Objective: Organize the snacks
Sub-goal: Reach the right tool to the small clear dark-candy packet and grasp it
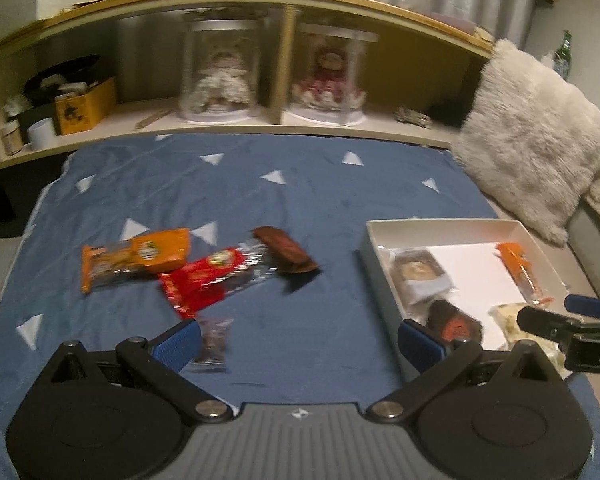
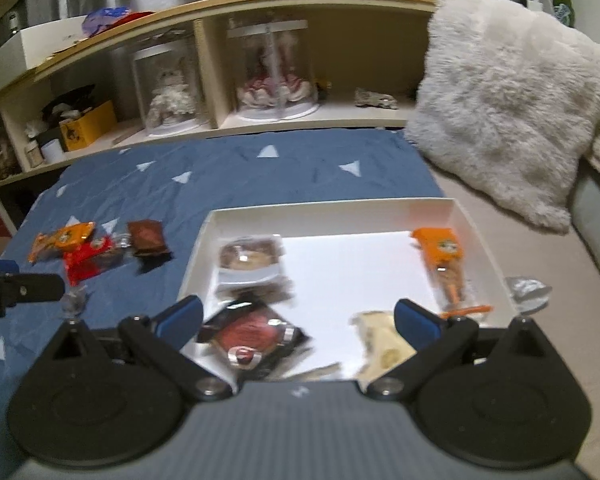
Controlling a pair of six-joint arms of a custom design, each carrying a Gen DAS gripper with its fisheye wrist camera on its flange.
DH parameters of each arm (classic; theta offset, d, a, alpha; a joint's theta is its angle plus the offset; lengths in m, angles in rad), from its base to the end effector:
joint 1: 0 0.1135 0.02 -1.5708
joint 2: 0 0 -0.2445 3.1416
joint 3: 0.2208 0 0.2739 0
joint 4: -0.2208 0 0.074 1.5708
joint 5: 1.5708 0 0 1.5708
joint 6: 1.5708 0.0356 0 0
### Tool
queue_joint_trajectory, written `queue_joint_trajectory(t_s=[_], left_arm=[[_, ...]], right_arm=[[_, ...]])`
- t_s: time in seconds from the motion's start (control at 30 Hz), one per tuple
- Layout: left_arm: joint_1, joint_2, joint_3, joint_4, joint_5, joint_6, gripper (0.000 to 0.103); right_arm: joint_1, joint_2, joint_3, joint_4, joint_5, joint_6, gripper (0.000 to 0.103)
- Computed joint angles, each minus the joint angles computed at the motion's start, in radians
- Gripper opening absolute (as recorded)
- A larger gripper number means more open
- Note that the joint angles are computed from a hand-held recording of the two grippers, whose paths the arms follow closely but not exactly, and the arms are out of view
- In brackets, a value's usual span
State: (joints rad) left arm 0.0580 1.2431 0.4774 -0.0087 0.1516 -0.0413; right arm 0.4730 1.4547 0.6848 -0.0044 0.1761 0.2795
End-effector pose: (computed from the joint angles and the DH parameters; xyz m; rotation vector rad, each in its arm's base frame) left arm 0.2535 0.0093 0.1267 -0.0414 2.3399 -0.1694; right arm 0.2728 0.1326 0.1372 -0.1392 2.3321 0.1692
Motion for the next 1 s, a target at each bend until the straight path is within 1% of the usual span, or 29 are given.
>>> queue_joint_trajectory(t_s=[0.1,0.2,0.33,0.47,0.63,0.8,0.87,0.9,1.0], left_arm=[[0.07,-0.011,-0.011,-0.003,0.037,0.032,0.103],[0.137,-0.012,-0.021,0.005,0.066,0.058,0.103],[0.234,0.022,-0.023,0.032,0.116,0.094,0.103],[0.331,0.112,-0.014,0.104,0.148,0.115,0.103],[0.419,0.282,0.083,0.139,0.203,0.114,0.103],[0.457,0.43,0.192,0.191,0.231,0.058,0.103],[0.466,0.492,0.233,0.23,0.241,0.022,0.103],[0.473,0.528,0.255,0.254,0.248,-0.003,0.103],[0.499,0.641,0.333,0.31,0.299,-0.087,0.103]], right_arm=[[0.033,0.043,0.033,0.01,-0.018,0.023,0.102],[0.086,0.092,0.068,0.029,0.004,0.028,0.102],[0.138,0.172,0.117,0.074,-0.001,0.042,0.102],[0.191,0.259,0.17,0.119,-0.009,0.044,0.102],[0.249,0.382,0.246,0.187,-0.025,0.053,0.102],[0.291,0.515,0.345,0.228,-0.034,0.091,0.102],[0.297,0.571,0.386,0.253,-0.059,0.106,0.102],[0.297,0.598,0.408,0.263,-0.078,0.113,0.1],[0.29,0.676,0.479,0.283,-0.146,0.141,0.093]])
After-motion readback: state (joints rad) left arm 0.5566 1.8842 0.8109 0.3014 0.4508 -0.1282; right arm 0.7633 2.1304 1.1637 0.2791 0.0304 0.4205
